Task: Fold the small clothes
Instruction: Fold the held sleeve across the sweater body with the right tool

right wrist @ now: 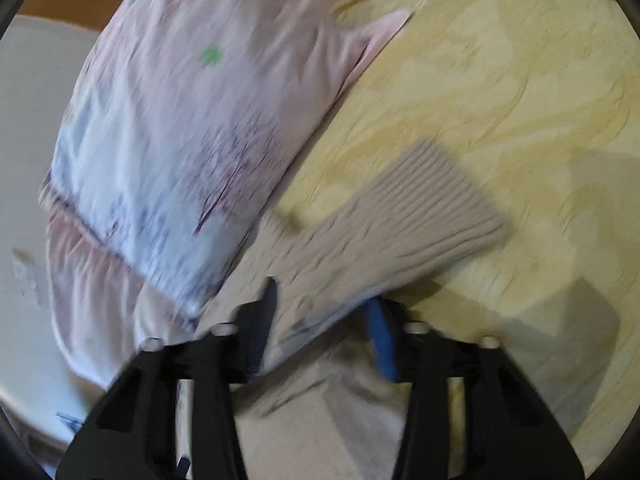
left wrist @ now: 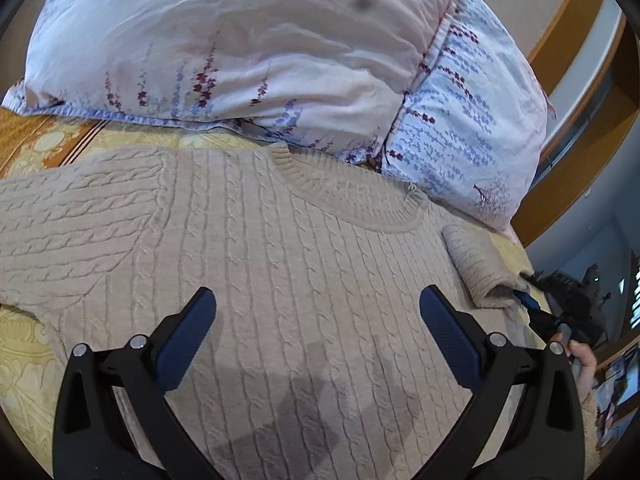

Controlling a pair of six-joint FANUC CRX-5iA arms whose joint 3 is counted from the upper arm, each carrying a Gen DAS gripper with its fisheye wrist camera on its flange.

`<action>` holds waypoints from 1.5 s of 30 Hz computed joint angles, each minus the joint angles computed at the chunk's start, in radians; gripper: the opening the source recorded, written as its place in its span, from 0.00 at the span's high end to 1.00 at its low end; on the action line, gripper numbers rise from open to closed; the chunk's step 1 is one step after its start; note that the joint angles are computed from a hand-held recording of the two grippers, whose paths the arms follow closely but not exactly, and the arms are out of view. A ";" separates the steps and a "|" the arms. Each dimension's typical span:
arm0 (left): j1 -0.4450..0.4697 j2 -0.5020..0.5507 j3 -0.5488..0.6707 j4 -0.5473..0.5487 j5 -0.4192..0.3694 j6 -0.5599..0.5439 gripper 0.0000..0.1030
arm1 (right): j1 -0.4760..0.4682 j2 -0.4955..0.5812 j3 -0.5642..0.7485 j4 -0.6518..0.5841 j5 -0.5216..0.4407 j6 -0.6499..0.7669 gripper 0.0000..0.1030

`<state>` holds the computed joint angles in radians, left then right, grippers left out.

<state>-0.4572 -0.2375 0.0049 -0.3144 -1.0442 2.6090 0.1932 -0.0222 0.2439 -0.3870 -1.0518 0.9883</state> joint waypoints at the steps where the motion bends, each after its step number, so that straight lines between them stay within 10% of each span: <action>1: 0.003 -0.011 -0.011 -0.002 0.009 0.015 0.02 | 0.023 -0.001 0.000 0.049 0.011 -0.002 0.89; 7: 0.032 -0.080 -0.081 0.016 0.088 0.069 0.02 | 0.174 -0.033 0.053 0.080 0.061 0.183 0.91; 11: 0.058 -0.114 -0.125 0.062 0.158 0.088 0.02 | 0.263 0.035 0.203 -0.087 -0.092 0.413 0.91; 16: 0.097 -0.145 -0.181 0.150 0.225 0.075 0.02 | 0.388 0.120 0.297 -0.116 -0.293 0.535 0.53; 23: 0.177 -0.147 -0.261 0.340 0.295 -0.024 0.19 | 0.159 0.054 0.190 -0.315 -0.313 0.342 0.47; 31: 0.251 -0.130 -0.327 0.466 0.331 -0.009 0.49 | -0.016 -0.003 0.043 -0.311 -0.163 0.093 0.55; 38: 0.260 -0.117 -0.306 0.418 0.311 0.056 0.64 | -0.007 -0.006 0.003 -0.228 -0.055 0.032 0.88; 45: 0.254 -0.094 -0.287 0.420 0.291 0.037 0.80 | 0.008 -0.062 -0.073 -0.149 0.051 0.016 0.90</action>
